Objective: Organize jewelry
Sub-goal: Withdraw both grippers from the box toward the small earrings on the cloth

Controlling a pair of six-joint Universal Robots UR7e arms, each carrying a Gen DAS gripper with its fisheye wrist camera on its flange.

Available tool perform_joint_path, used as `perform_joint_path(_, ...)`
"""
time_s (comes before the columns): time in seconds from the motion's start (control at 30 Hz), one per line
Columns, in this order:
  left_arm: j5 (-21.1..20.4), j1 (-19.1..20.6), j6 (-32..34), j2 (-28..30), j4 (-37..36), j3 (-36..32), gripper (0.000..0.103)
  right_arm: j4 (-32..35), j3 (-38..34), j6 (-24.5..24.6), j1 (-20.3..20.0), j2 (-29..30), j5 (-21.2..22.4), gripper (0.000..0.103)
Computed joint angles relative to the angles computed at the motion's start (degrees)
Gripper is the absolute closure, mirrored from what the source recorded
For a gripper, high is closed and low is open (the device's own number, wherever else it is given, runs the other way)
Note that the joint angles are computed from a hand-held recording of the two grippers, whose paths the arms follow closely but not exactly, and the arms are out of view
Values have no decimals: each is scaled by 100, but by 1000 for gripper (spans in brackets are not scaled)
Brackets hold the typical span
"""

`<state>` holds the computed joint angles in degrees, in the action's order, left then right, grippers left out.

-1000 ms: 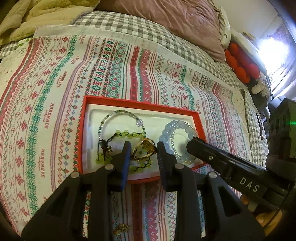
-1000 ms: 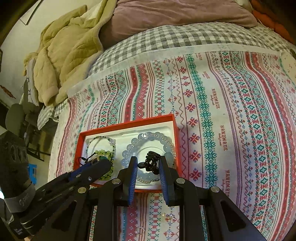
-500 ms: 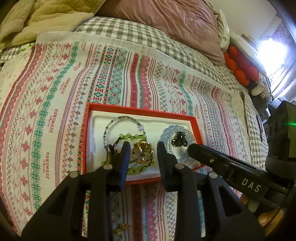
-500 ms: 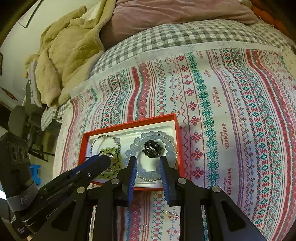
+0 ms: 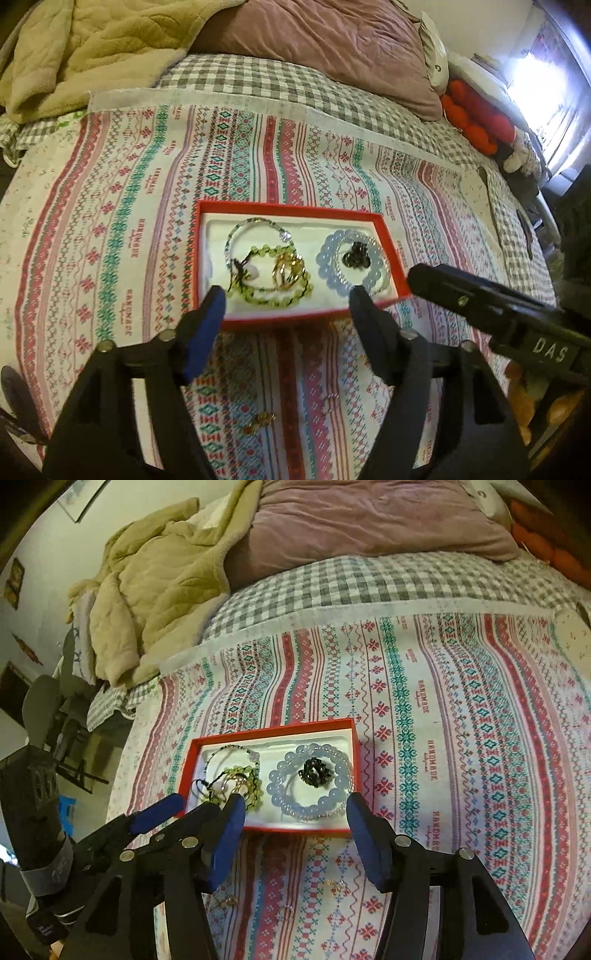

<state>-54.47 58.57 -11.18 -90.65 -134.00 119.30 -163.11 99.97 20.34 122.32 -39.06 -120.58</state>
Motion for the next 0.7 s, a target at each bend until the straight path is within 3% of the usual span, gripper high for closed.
perform_joint_path(0.07, 141, -85, -92, -121, 123, 77, 22, 5, 68, 52, 56, -54, -106, 41)
perform_joint_path(0.23, 378, -247, -330, -387, 480, 227, 17, 35, 223, 48, 196, -149, -270, 31)
perform_joint_path(0.43, 612, -313, -629, -621, 854, 348, 1, 209, 361, 109, 349, -216, -547, 21)
perform_joint_path(0.53, 726, -287, -766, -709, 1039, 396, 1, 269, 428, 107, 393, -231, -740, 14)
perform_joint_path(0.7, 760, -168, -840, -870, 1288, 481, 1, 455, 565, 103, 415, -258, -1043, 13)
